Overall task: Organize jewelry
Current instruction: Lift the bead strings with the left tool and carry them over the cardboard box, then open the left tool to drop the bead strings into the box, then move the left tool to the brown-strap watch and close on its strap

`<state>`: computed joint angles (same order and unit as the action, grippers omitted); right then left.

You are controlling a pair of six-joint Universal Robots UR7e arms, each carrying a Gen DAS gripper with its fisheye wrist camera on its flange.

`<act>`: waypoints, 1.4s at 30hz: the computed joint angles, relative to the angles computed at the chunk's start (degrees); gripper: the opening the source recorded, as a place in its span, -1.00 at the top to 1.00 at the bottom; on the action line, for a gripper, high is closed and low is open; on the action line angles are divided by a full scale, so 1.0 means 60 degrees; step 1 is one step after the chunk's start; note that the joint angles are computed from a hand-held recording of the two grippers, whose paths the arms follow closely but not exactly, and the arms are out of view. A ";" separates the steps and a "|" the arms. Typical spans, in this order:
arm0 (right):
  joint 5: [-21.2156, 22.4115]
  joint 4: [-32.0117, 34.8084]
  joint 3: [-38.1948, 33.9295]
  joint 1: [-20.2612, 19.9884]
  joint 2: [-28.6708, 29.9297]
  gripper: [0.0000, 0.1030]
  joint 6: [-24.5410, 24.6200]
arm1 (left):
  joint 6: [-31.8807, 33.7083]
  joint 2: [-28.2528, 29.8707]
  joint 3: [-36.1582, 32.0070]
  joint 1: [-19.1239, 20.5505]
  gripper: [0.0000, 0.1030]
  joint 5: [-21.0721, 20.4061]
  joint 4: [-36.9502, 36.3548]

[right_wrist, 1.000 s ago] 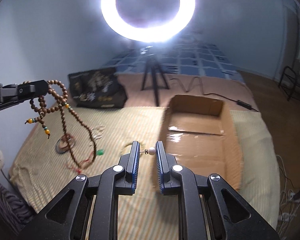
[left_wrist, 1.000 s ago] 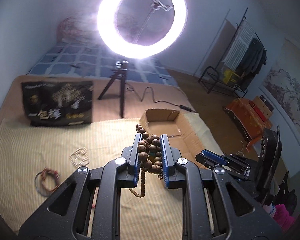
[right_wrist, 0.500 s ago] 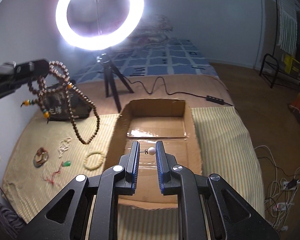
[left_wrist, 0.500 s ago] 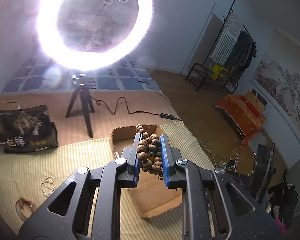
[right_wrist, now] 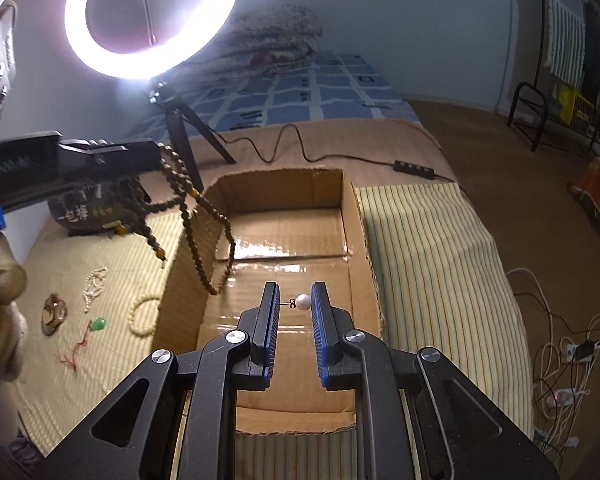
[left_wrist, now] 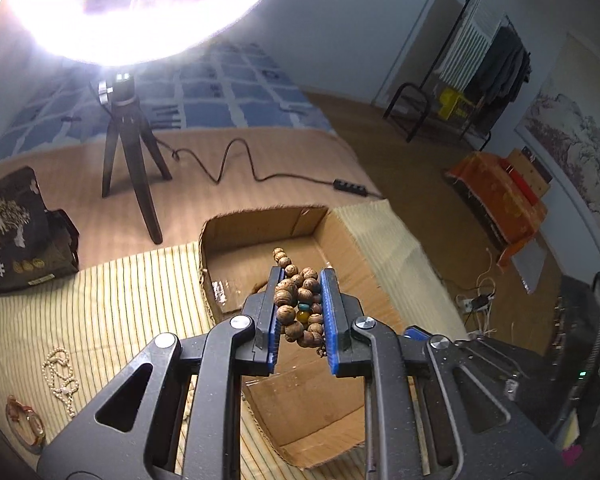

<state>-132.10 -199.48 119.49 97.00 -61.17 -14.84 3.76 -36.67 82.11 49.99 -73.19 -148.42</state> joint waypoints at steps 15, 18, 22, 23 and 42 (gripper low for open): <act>-0.0352 0.0170 -0.0116 -0.0001 0.0176 -0.30 0.0237 | 0.0224 0.0087 0.0005 -0.0012 0.00 0.0648 -0.0139; -0.0496 0.0177 -0.0144 0.0041 0.0189 -0.31 0.0267 | 0.0231 0.0002 0.0082 -0.0001 0.00 0.0709 -0.0175; -0.0460 0.0191 -0.0146 0.0048 0.0185 -0.31 0.0364 | 0.0286 -0.0114 0.0200 0.0018 0.00 0.0775 -0.0253; -0.0458 0.0166 -0.0139 0.0061 0.0190 -0.31 0.0358 | 0.0308 -0.0158 0.0245 0.0020 0.00 0.0805 -0.0281; -0.0274 -0.0327 -0.0414 0.0634 0.0604 -0.32 0.0124 | 0.1014 -0.1885 0.1452 0.0383 -0.28 0.1339 -0.0723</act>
<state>-133.74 -201.44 117.01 100.81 -57.55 -14.09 9.84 -47.98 90.82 52.29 -65.15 -152.75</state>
